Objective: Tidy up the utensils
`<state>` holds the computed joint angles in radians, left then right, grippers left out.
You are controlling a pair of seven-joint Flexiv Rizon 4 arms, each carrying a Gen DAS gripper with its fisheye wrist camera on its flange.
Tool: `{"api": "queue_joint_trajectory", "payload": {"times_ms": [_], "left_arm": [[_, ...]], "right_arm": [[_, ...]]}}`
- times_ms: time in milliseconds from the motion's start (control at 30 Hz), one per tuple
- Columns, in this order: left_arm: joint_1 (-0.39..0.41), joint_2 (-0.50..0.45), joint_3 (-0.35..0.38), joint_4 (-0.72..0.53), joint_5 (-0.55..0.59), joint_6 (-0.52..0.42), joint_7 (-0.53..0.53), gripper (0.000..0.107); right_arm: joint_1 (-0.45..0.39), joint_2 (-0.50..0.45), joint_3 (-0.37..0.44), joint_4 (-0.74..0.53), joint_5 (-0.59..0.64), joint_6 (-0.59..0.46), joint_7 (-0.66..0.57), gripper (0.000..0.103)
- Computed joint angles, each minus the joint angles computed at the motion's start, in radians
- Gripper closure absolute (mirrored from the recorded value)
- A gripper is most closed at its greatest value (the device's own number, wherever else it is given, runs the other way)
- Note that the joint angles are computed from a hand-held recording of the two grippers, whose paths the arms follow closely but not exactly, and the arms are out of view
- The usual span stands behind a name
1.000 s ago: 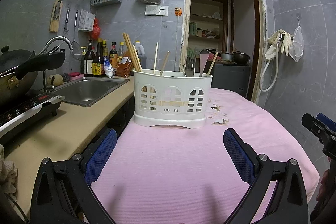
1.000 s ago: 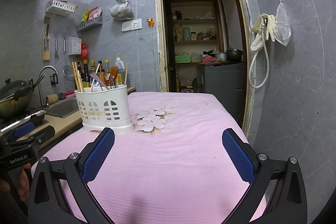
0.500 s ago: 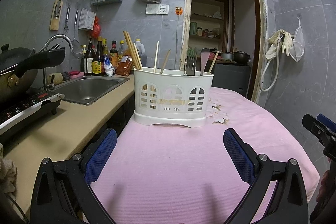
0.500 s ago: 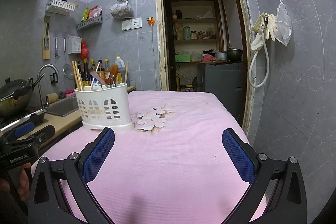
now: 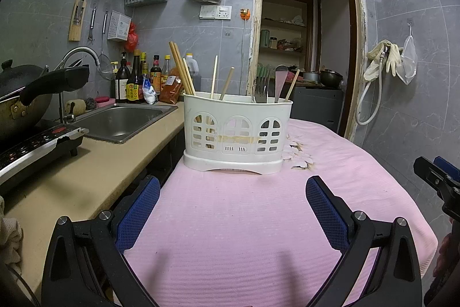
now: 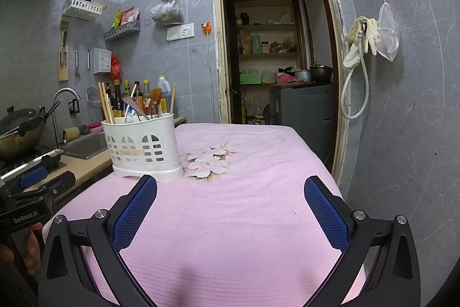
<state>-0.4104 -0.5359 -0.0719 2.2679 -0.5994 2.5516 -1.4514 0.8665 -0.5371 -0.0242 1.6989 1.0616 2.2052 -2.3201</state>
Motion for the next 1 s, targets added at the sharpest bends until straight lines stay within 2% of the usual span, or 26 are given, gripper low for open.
{"api": "queue_joint_trajectory", "payload": {"times_ms": [1000], "left_arm": [[-0.011,-0.011,0.001,-0.013,-0.033,0.0,0.059,0.007]], "right_arm": [[0.001,-0.016,-0.002,0.008,-0.017,-0.001,0.025,0.0]]}}
